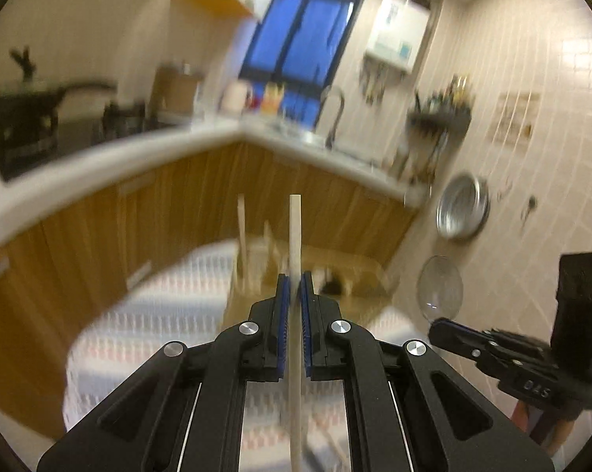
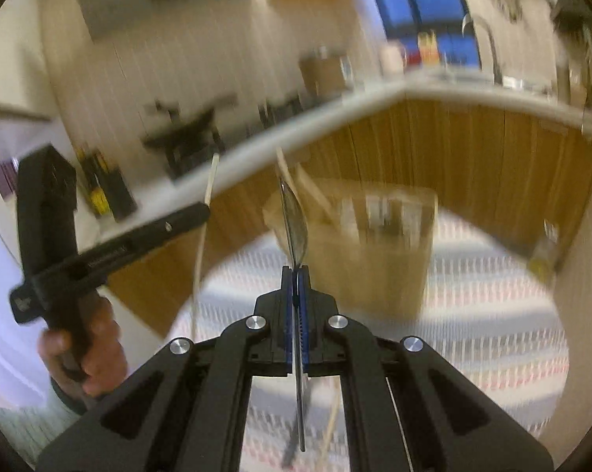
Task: Organize utensils
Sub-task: 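Lift the chopstick and clear spoon with both tools over the beige basket, then open both tools to drop the chopstick and spoon into the basket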
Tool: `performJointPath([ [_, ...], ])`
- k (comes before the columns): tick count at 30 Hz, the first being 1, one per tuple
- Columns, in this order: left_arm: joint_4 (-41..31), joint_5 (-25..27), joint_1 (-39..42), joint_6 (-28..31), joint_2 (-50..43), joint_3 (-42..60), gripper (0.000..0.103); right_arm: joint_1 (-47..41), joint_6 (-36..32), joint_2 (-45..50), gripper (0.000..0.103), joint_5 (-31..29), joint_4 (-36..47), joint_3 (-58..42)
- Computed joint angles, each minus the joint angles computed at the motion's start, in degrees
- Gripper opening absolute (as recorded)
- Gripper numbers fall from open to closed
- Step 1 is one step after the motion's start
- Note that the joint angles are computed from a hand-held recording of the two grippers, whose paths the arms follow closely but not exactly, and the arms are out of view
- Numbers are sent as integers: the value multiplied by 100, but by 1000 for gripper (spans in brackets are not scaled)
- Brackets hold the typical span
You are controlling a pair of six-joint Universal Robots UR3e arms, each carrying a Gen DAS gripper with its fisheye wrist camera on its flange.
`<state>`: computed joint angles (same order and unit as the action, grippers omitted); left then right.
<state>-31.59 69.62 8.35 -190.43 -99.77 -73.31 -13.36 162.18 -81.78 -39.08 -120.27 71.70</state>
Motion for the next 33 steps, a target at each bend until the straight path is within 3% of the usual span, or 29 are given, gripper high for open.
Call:
performJointPath([
  [6,749,136,-226,-758,-1271,1726,4,178,1879,1024,2,-588,-2110,-1145],
  [10,1229,380,-394,-1155,-1896,2514,4,290,2487,1782,2,-1116,-3083,-1915],
  [14,1564,979,-675,-1287,-2625,3326,4,475,2516,2721,2,-1376,-3257,-2847],
  [18,1707,1682,-970,-1275,-3359,4040,4,697,2329,3108,2,-1799,-3817,-2768],
  [24,1613,2583,-1350,-1103,-4174,4751,4,736,2347,3848,2,-1775,-4004,-3207],
  [27,1593,2766,-1398,-1110,-4348,4765,4,665,2355,4138,2,-1567,-3888,-3447],
  [33,1746,2982,-1460,-992,-4413,4538,5,607,2285,4041,2,-1469,-4286,-2966],
])
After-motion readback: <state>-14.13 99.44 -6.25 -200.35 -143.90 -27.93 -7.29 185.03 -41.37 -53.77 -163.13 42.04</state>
